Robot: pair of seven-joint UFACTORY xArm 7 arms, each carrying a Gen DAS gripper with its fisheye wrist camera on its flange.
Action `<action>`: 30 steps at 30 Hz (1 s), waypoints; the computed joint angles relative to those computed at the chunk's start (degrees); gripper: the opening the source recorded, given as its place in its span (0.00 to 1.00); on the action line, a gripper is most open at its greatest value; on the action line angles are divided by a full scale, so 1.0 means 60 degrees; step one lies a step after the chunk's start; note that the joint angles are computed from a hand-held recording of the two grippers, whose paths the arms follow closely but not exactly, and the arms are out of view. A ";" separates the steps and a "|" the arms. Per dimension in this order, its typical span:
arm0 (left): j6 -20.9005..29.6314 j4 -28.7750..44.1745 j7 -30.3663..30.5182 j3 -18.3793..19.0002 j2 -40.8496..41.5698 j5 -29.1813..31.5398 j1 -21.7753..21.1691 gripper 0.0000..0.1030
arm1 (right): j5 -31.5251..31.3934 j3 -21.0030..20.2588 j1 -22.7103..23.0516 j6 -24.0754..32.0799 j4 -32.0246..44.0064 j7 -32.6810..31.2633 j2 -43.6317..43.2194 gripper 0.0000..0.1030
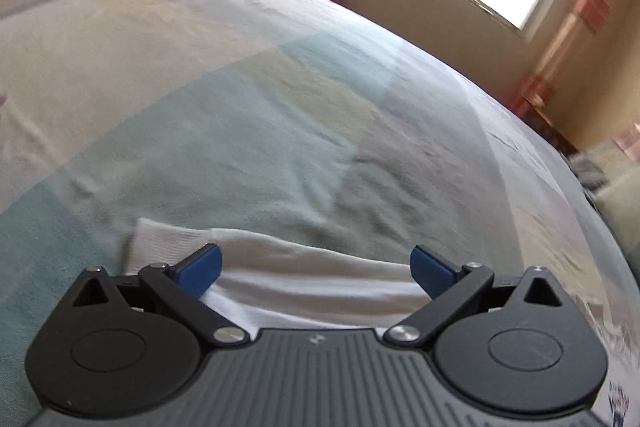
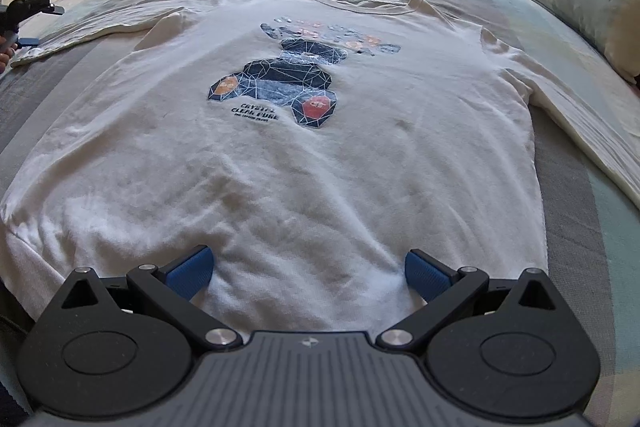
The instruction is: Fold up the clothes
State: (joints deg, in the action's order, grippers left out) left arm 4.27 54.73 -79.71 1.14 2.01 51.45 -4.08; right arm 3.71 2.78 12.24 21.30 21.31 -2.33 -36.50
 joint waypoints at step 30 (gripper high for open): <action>0.2896 0.1905 0.1901 -0.1051 0.1341 0.0484 -0.2097 0.99 | -0.0206 0.0136 -0.0070 -0.0038 0.0021 0.0353 0.0045 1.00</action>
